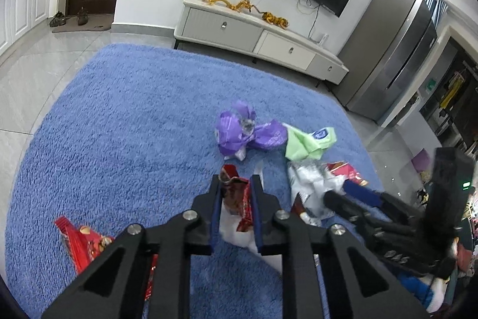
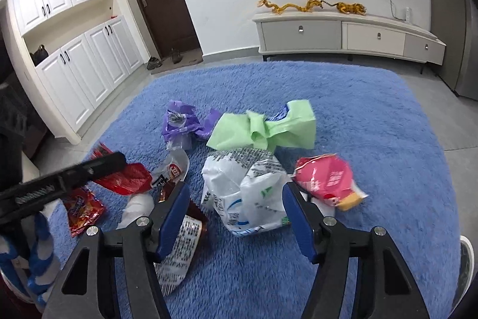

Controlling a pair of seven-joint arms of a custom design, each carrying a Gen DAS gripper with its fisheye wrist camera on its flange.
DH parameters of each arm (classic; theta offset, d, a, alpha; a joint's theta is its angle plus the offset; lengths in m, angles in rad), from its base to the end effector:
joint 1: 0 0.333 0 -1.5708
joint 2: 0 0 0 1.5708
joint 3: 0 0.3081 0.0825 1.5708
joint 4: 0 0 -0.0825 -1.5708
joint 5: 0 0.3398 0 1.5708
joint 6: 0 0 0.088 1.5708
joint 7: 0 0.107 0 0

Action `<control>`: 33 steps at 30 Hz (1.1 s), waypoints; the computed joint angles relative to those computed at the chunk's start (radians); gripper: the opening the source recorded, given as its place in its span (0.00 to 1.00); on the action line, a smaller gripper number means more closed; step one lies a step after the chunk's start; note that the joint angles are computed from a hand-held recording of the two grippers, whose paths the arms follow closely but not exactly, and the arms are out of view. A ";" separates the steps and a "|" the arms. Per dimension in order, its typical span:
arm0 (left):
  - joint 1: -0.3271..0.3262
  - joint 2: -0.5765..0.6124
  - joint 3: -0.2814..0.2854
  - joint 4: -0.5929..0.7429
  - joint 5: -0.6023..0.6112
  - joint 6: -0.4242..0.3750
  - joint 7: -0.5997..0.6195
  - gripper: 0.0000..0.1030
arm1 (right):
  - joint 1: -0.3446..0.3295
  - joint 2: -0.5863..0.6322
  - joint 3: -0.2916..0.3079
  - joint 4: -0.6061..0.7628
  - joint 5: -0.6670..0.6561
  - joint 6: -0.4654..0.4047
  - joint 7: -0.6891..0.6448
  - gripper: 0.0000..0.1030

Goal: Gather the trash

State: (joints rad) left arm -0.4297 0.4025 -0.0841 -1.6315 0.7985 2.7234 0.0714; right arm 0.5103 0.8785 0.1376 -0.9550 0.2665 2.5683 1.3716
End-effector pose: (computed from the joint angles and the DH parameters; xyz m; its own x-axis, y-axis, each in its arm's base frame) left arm 0.5735 -0.3437 0.4712 0.2093 -0.9068 0.3660 -0.6446 -0.4094 -0.6457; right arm 0.6497 0.4243 0.4392 0.6122 -0.7578 -0.2257 -0.6584 -0.3304 -0.6763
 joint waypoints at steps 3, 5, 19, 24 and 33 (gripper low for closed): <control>-0.006 -0.016 0.016 -0.013 0.034 0.027 -0.037 0.15 | 0.015 0.064 -0.018 0.108 -0.021 -0.068 0.034 0.60; -0.011 -0.030 0.025 -0.024 0.063 0.040 -0.073 0.15 | 0.021 0.100 -0.027 0.167 -0.036 -0.104 0.049 0.45; 0.023 -0.165 -0.012 -0.148 0.259 0.096 -0.298 0.15 | -0.050 -0.124 0.065 -0.203 0.101 0.100 -0.073 0.15; 0.044 -0.213 -0.046 -0.202 0.265 0.115 -0.317 0.15 | -0.068 -0.263 0.075 -0.405 0.146 0.176 -0.122 0.15; 0.048 -0.269 -0.115 -0.302 0.211 0.048 -0.275 0.17 | -0.062 -0.450 0.005 -0.696 0.100 0.194 -0.057 0.15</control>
State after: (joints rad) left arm -0.3816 0.1336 -0.1989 -1.9339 1.0096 2.7710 -0.2032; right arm 0.4485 0.4289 0.1430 -1.6511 0.3664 2.7627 1.3145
